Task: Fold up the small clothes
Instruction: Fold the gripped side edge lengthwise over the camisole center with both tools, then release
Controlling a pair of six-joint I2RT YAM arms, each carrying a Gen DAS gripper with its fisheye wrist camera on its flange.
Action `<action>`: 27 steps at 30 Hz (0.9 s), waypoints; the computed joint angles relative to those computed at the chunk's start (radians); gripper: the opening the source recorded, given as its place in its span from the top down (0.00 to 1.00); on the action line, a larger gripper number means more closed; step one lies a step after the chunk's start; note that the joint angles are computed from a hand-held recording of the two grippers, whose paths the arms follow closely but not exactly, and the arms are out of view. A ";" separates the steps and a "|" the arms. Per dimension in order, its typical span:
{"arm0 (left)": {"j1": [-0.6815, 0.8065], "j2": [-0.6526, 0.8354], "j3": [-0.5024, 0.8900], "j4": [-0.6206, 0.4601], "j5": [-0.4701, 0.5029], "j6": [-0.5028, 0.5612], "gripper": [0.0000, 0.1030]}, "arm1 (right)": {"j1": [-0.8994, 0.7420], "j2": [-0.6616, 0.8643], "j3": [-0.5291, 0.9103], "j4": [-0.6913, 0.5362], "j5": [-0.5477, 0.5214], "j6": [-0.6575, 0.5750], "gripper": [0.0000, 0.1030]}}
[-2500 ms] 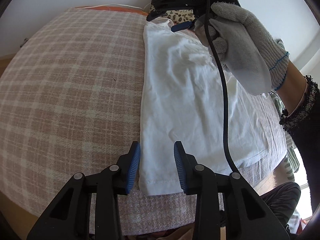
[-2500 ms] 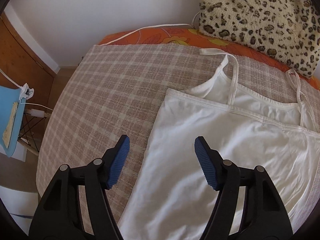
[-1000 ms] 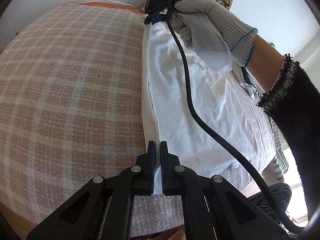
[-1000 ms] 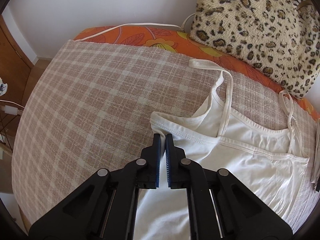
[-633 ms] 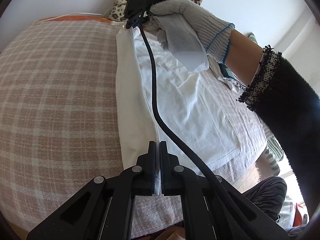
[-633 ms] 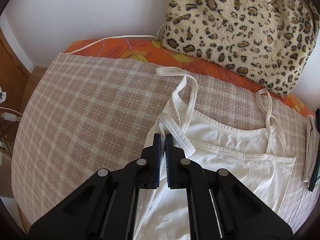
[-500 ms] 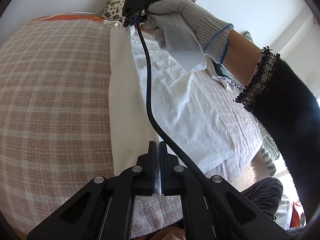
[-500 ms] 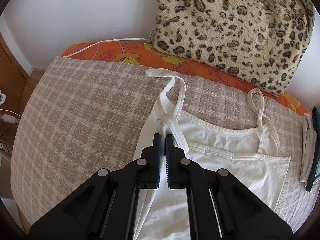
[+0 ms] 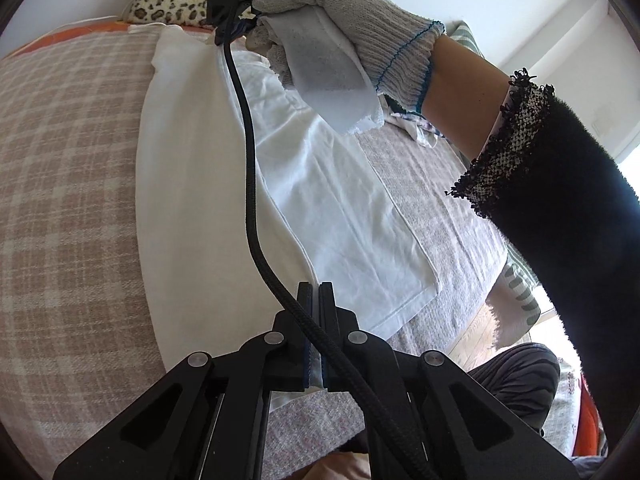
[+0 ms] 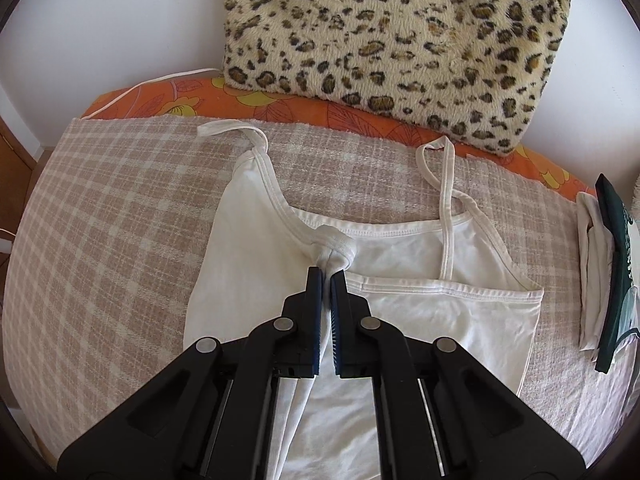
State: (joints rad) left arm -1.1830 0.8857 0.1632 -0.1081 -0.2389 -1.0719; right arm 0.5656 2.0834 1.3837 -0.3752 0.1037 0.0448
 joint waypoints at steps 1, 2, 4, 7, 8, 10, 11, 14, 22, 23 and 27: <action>0.003 0.040 0.006 0.029 0.007 0.010 0.98 | -0.007 0.001 -0.002 0.002 -0.004 -0.001 0.95; 0.004 0.079 0.012 0.056 0.012 0.017 0.98 | -0.011 0.003 -0.005 0.003 -0.001 -0.001 0.95; 0.009 0.161 0.023 0.120 0.027 0.021 0.98 | -0.018 0.009 -0.011 0.009 0.007 -0.009 0.95; 0.015 0.244 0.025 0.191 0.047 0.012 0.98 | -0.028 0.016 -0.018 0.020 0.004 -0.007 0.96; 0.014 0.262 0.026 0.204 0.047 0.011 0.98 | -0.024 0.020 -0.020 0.025 0.038 0.009 0.95; 0.013 0.284 0.031 0.217 0.051 0.022 0.98 | -0.026 0.025 -0.022 0.030 0.037 0.013 0.96; 0.010 0.296 0.036 0.219 0.045 0.026 0.98 | -0.026 0.029 -0.020 0.030 0.037 0.013 0.96; 0.001 0.321 0.054 0.217 0.037 0.025 0.98 | -0.023 0.037 -0.015 0.028 0.040 0.013 0.95; -0.018 0.317 0.077 0.161 0.043 0.017 0.86 | -0.031 0.022 -0.018 0.029 0.027 0.017 0.82; -0.026 0.323 0.086 0.149 0.040 0.015 0.83 | -0.034 0.009 -0.031 0.037 0.024 0.019 0.68; -0.080 0.304 0.101 0.107 0.001 -0.008 0.79 | -0.055 -0.064 -0.115 0.098 0.001 0.019 0.54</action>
State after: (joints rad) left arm -1.2634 1.1897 0.2646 -0.0014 -0.2377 -1.0799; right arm 0.5105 2.0192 1.2684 -0.2776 0.1052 0.0639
